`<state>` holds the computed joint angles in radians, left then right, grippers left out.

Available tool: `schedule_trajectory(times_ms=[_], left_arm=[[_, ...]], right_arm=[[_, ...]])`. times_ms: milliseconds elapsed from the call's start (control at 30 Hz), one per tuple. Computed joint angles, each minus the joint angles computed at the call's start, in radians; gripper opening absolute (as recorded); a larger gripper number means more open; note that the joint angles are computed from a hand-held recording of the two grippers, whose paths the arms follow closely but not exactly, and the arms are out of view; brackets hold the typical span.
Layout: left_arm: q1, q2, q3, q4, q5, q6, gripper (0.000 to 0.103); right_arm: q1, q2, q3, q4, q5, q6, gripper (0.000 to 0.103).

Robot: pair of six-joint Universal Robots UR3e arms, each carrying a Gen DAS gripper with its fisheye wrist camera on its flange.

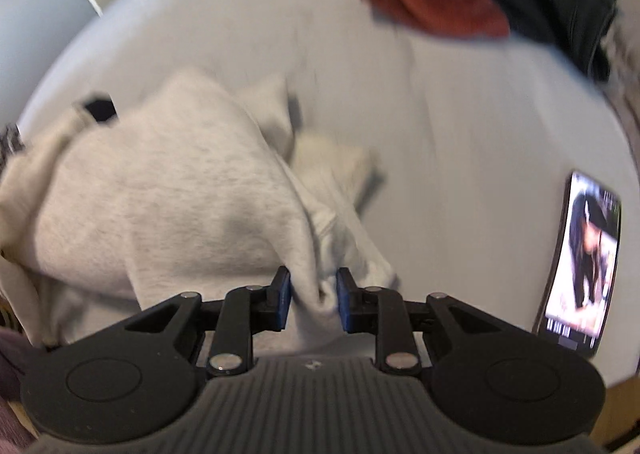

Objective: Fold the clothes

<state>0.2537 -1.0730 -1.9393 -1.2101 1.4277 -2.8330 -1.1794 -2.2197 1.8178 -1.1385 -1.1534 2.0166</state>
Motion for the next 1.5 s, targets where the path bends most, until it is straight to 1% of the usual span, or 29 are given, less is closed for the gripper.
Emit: schedule_trajectory(times_ms=[67,100,133,167,200,233,267,300,367,400,500,533,600,667,733,800,867,1000,1100,1133,1167,1200,1233,1300,1367,1400,1433,1467,1500], left_arm=[[-0.023,0.01,0.007,-0.009,0.024,0.021,0.009],[-0.019,0.03,0.007,-0.011,0.021,0.033,0.011],[-0.014,0.044,0.013,-0.013,0.011,0.034,0.013],[0.008,0.065,0.022,-0.026,-0.015,0.038,0.018],[0.025,0.082,0.03,-0.031,-0.044,0.032,0.025],[0.03,0.091,0.038,-0.022,-0.065,0.014,0.029],[0.033,0.1,0.049,-0.014,-0.083,-0.006,0.038],[0.013,0.094,0.063,0.01,-0.09,-0.031,0.045],[-0.066,0.048,0.089,0.099,-0.083,-0.095,0.046],[-0.102,0.02,0.115,0.126,-0.082,-0.118,0.046],[-0.221,-0.094,0.219,0.167,-0.088,-0.168,0.046],[-0.27,-0.136,0.256,0.18,-0.08,-0.183,0.046],[-0.372,-0.223,0.31,0.224,-0.049,-0.216,0.047],[-0.46,-0.305,0.36,0.257,-0.018,-0.241,0.048],[-0.534,-0.377,0.404,0.264,0.022,-0.254,0.048],[-0.596,-0.418,0.409,0.283,0.075,-0.255,0.048],[-0.645,-0.458,0.418,0.295,0.125,-0.252,0.049],[-0.696,-0.528,0.441,0.293,0.204,-0.238,0.049],[-0.707,-0.56,0.446,0.292,0.251,-0.235,0.047],[-0.704,-0.564,0.442,0.294,0.259,-0.237,0.045],[-0.692,-0.56,0.432,0.295,0.254,-0.24,0.036],[-0.675,-0.552,0.421,0.294,0.241,-0.242,0.032],[-0.654,-0.539,0.404,0.295,0.224,-0.247,0.032],[-0.604,-0.497,0.359,0.308,0.18,-0.259,0.019],[-0.539,-0.445,0.307,0.329,0.13,-0.251,0.014],[-0.496,-0.417,0.287,0.336,0.1,-0.24,0.01],[-0.46,-0.381,0.261,0.341,0.075,-0.239,0.009],[-0.422,-0.343,0.234,0.343,0.048,-0.239,0.007],[-0.383,-0.304,0.21,0.342,0.02,-0.239,0.007]], right_arm=[[-0.003,-0.005,-0.003,0.007,-0.023,-0.017,0.029],[-0.017,-0.009,-0.016,0.018,-0.014,-0.028,0.037],[-0.041,-0.018,-0.037,0.04,0.003,-0.046,0.039],[-0.074,-0.029,-0.064,0.072,0.026,-0.07,0.044],[-0.105,-0.038,-0.094,0.105,0.052,-0.093,0.048],[-0.127,-0.038,-0.13,0.143,0.083,-0.113,0.048],[-0.144,-0.031,-0.172,0.183,0.116,-0.131,0.049],[-0.144,-0.02,-0.208,0.207,0.144,-0.132,0.049],[-0.117,-0.006,-0.252,0.215,0.194,-0.11,0.049],[-0.083,-0.004,-0.256,0.192,0.215,-0.081,0.049],[0.09,0.023,-0.218,0.007,0.235,0.087,0.049],[0.148,0.036,-0.207,-0.052,0.235,0.142,0.049],[0.279,0.07,-0.151,-0.224,0.218,0.265,0.049],[0.378,0.095,-0.118,-0.344,0.19,0.343,0.049],[0.46,0.118,-0.095,-0.433,0.152,0.399,0.051],[0.538,0.15,-0.073,-0.528,0.107,0.454,0.061],[0.619,0.184,-0.049,-0.628,0.05,0.502,0.065],[0.746,0.265,-0.022,-0.756,-0.057,0.548,0.067],[0.792,0.304,0.008,-0.827,-0.117,0.551,0.067],[0.794,0.308,0.019,-0.845,-0.127,0.543,0.066],[0.791,0.311,0.027,-0.856,-0.131,0.535,0.064],[0.783,0.312,0.032,-0.863,-0.132,0.529,0.053],[0.771,0.312,0.036,-0.865,-0.132,0.525,0.046],[0.723,0.3,0.035,-0.836,-0.103,0.503,0.029],[0.658,0.281,0.024,-0.778,-0.049,0.485,0.02],[0.625,0.268,0.016,-0.746,-0.023,0.474,0.012],[0.593,0.253,0.007,-0.716,0.001,0.463,0.01],[0.563,0.237,0.001,-0.691,0.02,0.45,0.005],[0.531,0.212,-0.003,-0.671,0.035,0.435,0.005]])
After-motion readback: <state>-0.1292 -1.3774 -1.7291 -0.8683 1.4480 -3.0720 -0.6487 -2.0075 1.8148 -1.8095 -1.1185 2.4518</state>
